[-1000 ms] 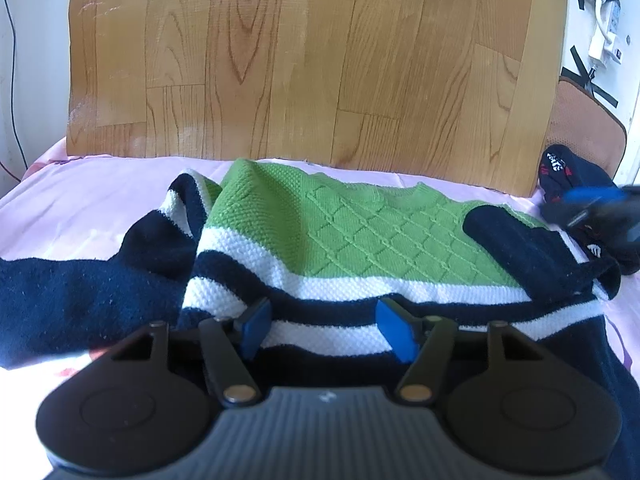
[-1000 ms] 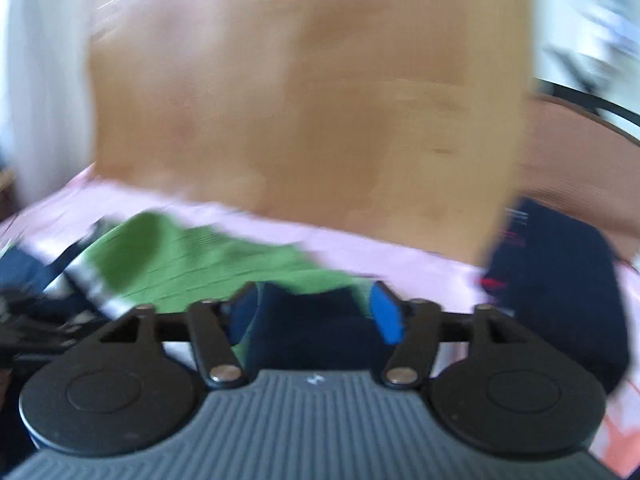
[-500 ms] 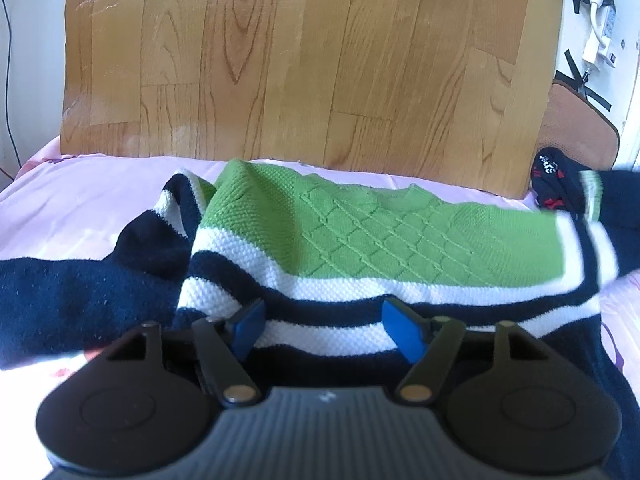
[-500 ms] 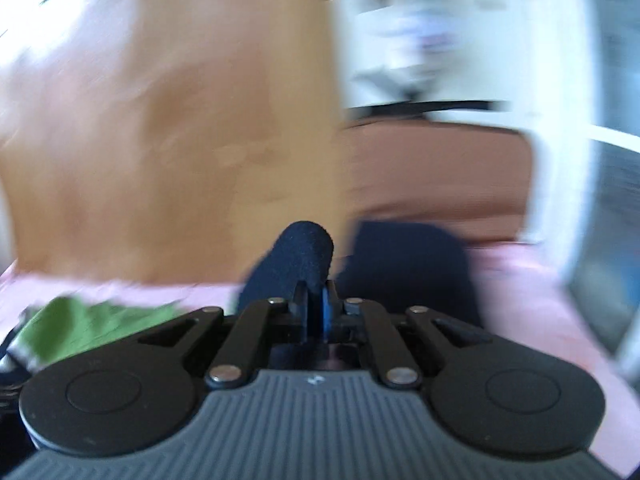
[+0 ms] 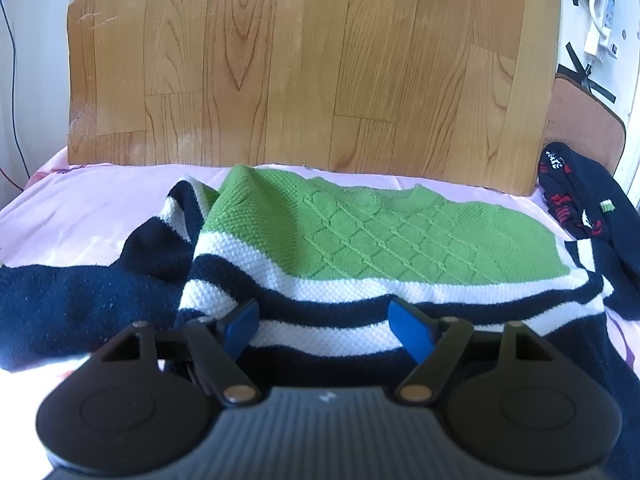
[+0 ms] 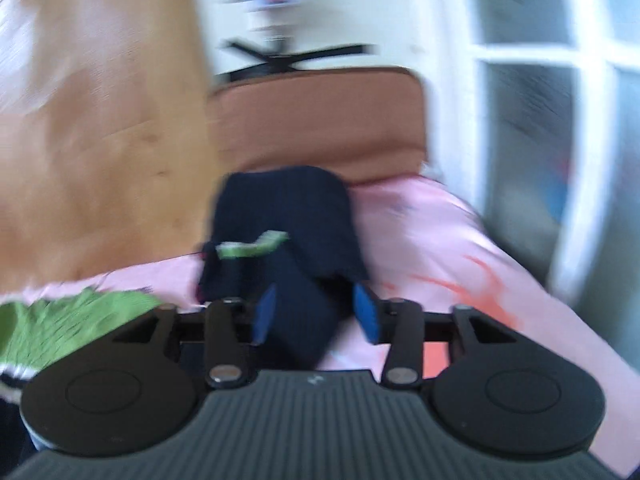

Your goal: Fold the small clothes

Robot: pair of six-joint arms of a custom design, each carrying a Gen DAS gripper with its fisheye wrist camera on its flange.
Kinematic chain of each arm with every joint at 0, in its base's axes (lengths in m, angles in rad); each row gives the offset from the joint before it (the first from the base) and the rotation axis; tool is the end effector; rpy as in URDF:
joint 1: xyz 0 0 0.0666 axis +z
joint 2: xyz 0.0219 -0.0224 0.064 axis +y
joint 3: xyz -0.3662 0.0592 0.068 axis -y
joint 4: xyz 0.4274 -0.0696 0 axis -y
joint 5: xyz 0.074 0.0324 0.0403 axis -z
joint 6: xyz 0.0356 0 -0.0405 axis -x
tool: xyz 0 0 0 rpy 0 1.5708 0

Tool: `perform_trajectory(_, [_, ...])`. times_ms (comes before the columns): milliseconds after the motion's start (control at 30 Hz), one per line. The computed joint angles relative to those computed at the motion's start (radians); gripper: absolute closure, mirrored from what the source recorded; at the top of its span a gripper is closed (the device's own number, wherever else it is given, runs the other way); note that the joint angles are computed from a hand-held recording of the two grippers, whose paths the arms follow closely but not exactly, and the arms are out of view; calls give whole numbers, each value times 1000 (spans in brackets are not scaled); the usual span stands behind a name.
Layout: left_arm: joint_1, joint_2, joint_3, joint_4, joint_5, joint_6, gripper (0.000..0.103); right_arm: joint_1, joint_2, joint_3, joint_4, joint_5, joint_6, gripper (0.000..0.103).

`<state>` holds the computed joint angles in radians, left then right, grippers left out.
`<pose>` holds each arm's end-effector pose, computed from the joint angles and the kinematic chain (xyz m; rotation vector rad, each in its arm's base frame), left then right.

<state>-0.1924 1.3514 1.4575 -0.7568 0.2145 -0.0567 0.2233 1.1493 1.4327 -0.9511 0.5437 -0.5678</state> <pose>0.5089 -0.1073 0.4820 0.3931 2.1869 -0.3129 0.4200 0.0761 0.5472 0.6438 2.0334 -0.1487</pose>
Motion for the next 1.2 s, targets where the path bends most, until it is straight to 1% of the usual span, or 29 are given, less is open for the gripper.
perform_trajectory(33, [-1,0,0,-1,-3,-1,29,-10,45,40,-4,-36,36,48])
perform_trajectory(67, [-2,0,0,-1,-5,-4,29,-22,78,69,-14,-78,48,48])
perform_trajectory(133, [-2,0,-1,0,-7,-7,29,-51,145,117,-18,-136,36,50])
perform_trajectory(200, [-3,1,0,-1,-9,-10,29,-78,201,158,-30,-160,30,50])
perform_trajectory(233, [-3,2,1,-3,-10,-12,29,-96,222,174,-42,-197,26,56])
perform_trajectory(267, [-3,2,2,-4,-12,-13,29,-105,226,175,-51,-221,8,82])
perform_trajectory(300, [-4,3,2,-5,-13,-15,29,-112,233,182,-68,-229,5,91])
perform_trajectory(333, [-5,2,1,-3,-16,-16,29,-109,216,169,-65,-207,3,91])
perform_trajectory(400, [-6,0,-1,-2,-16,-15,29,-95,149,118,-37,-118,8,92])
perform_trajectory(467, [-4,2,2,-8,-13,-20,29,-76,43,42,-7,-32,9,92])
perform_trajectory(533, [-2,2,2,-9,-6,-19,29,-63,-55,-25,-18,76,14,92])
perform_trajectory(600, [1,-2,-1,-3,11,-19,27,-61,-135,-80,-81,170,-17,91])
perform_trajectory(633, [4,-5,-3,-1,24,-19,26,-70,-171,-103,-136,199,-61,88])
perform_trajectory(667, [9,-11,-5,-2,39,-14,26,-83,-201,-124,-197,220,-122,79])
perform_trajectory(700, [16,-17,-6,-8,60,-5,26,-90,-219,-138,-264,251,-195,75])
perform_trajectory(733, [26,-24,-6,-21,89,5,26,-98,-233,-147,-336,275,-266,74])
perform_trajectory(767, [45,-35,-7,-35,133,14,26,-107,-254,-161,-372,270,-306,74])
perform_trajectory(800, [70,-53,-17,-39,183,25,26,-110,-277,-172,-388,262,-340,74])
perform_trajectory(833, [97,-71,-27,-38,219,31,25,-103,-298,-180,-386,265,-367,74])
perform_trajectory(867, [126,-92,-39,-33,239,34,25,-89,-311,-183,-371,272,-372,73])
perform_trajectory(900, [160,-111,-48,-29,237,26,25,-68,-313,-179,-354,281,-364,73])
perform_trajectory(933, [187,-122,-47,-27,216,13,25,-45,-303,-165,-326,284,-339,71])
perform_trajectory(967, [214,-128,-39,-35,173,-18,25,-23,-292,-155,-284,274,-303,67])
perform_trajectory(1000, [238,-131,-29,-36,117,-45,25,-7,-277,-145,-233,251,-264,61])
perform_trajectory(1033, [258,-129,-16,-43,61,-83,25,10,-260,-133,-185,223,-232,59])
perform_trajectory(1067, [276,-123,-1,-52,11,-123,25,25,-236,-120,-139,185,-209,58])
perform_trajectory(1133, [307,-100,32,-83,-57,-198,25,44,-176,-89,-39,43,-183,58])
perform_trajectory(1167, [319,-80,57,-118,-77,-218,25,49,-142,-72,4,-39,-178,58])
perform_trajectory(1200, [328,-53,87,-163,-85,-214,25,54,-104,-56,45,-120,-175,58])
